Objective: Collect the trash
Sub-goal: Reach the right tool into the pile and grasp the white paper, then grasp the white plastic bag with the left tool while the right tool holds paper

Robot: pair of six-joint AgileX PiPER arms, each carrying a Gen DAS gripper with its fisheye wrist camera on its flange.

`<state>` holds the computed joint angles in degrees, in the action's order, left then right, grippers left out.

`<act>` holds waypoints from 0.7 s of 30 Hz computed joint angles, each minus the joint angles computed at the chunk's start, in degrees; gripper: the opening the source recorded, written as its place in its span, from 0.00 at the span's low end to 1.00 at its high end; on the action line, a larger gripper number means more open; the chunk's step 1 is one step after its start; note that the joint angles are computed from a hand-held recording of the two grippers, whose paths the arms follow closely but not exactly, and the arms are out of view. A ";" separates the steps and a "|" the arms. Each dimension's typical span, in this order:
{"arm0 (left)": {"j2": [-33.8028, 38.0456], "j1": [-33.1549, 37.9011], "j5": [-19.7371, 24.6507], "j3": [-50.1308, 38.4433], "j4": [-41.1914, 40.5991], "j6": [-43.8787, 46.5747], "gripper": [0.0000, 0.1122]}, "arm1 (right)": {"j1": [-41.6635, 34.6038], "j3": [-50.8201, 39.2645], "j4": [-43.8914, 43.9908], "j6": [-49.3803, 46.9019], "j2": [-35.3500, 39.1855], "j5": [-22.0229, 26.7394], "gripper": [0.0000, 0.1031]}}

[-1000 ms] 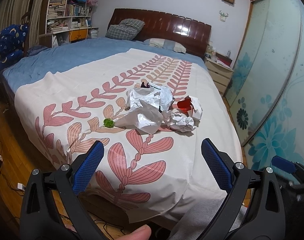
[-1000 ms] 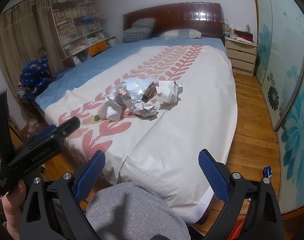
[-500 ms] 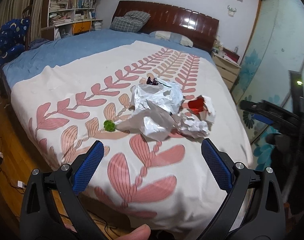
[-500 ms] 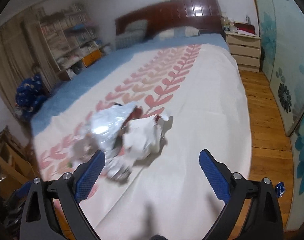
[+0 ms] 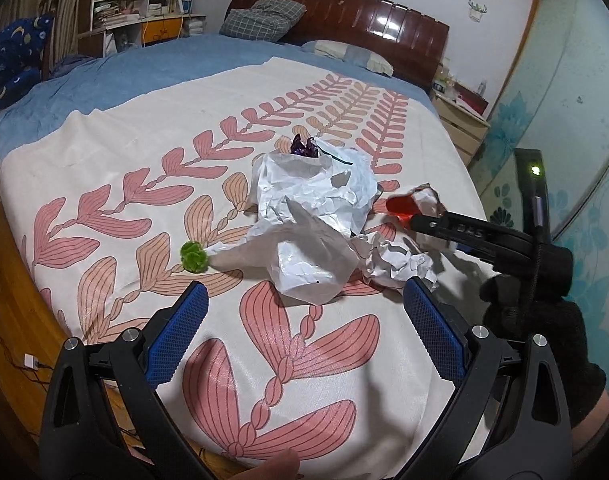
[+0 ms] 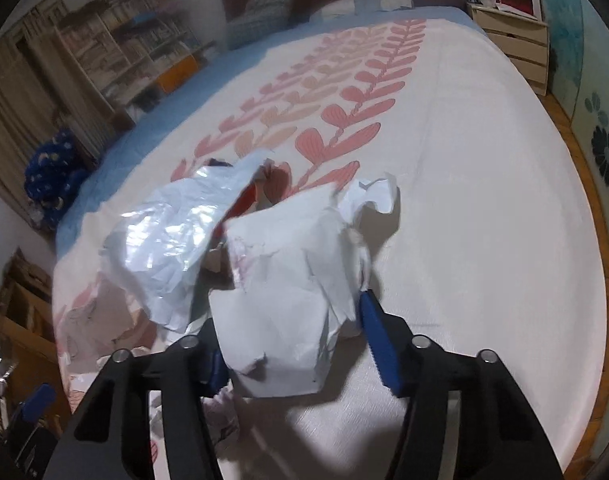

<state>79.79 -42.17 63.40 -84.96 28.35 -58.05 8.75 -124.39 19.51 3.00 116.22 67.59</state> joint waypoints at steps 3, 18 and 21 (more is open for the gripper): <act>-0.67 0.07 0.23 0.43 0.45 -0.51 0.86 | -1.60 3.79 2.44 -1.69 -2.88 -0.67 0.41; 7.43 10.24 -3.64 -7.43 -9.98 9.49 0.86 | -11.10 26.00 13.54 -11.57 -23.21 -3.56 0.35; 10.94 13.47 -6.43 -9.49 -16.25 12.45 0.86 | -12.72 28.27 15.28 -12.55 -25.05 -2.83 0.35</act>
<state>90.73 -28.69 56.97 -94.45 12.10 -45.61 -3.97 -96.11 34.79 -9.54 91.17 64.75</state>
